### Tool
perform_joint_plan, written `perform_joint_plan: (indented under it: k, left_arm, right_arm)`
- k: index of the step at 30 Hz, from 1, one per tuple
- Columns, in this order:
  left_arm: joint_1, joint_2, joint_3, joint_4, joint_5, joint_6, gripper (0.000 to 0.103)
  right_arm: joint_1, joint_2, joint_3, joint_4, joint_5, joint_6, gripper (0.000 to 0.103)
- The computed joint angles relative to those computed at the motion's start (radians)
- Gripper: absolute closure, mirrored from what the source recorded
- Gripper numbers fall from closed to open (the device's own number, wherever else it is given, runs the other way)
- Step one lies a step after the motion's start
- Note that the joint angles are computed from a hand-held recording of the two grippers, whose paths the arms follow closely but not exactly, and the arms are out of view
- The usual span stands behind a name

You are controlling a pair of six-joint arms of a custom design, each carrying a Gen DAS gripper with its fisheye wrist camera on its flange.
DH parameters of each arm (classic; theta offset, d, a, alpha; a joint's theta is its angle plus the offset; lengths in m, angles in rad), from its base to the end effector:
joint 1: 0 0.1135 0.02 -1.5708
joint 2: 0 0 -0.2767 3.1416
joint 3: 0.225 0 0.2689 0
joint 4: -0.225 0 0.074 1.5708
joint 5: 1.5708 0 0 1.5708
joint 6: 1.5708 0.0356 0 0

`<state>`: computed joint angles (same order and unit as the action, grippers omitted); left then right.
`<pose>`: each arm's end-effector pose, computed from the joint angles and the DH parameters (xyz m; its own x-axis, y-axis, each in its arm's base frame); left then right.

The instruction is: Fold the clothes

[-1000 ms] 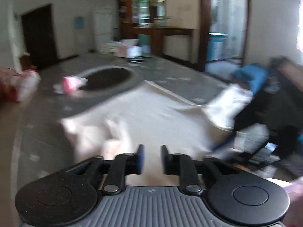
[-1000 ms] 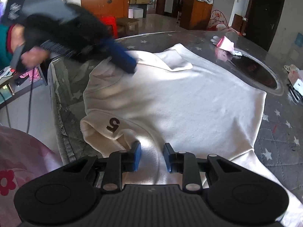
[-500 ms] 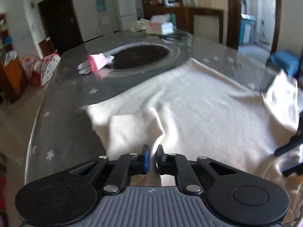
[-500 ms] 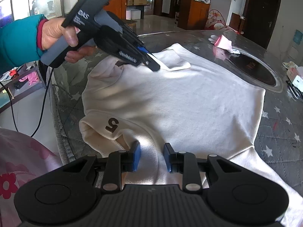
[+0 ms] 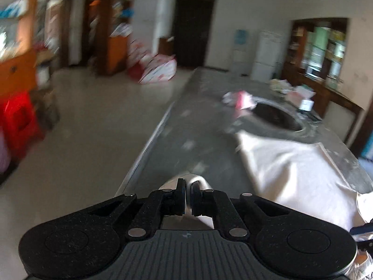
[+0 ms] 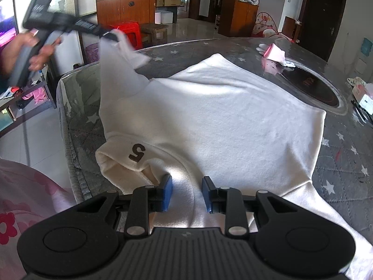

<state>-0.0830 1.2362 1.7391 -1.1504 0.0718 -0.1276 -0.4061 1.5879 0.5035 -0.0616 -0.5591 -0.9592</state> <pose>0.2163 -0.0206 0.4877 -0.6140 -0.0763 -0.7856 0.0621 0.9876 -0.1444 0.2309 -0.0787 0.0916 -0.5904 -0.5017 -0.6323 -0.6083 0.7914 -0.0599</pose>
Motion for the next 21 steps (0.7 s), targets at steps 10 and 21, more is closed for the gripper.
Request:
perform_joint_plan:
  k: [10, 21]
  left_arm:
    - [-0.009, -0.034, -0.021, -0.094, -0.144, 0.084, 0.05]
    - [0.049, 0.001, -0.028, -0.098, -0.155, -0.012, 0.048]
  right_arm:
    - [-0.001, -0.004, 0.003, -0.009, 0.004, -0.003, 0.075]
    - [-0.009, 0.009, 0.01, -0.006, -0.003, 0.001, 0.069]
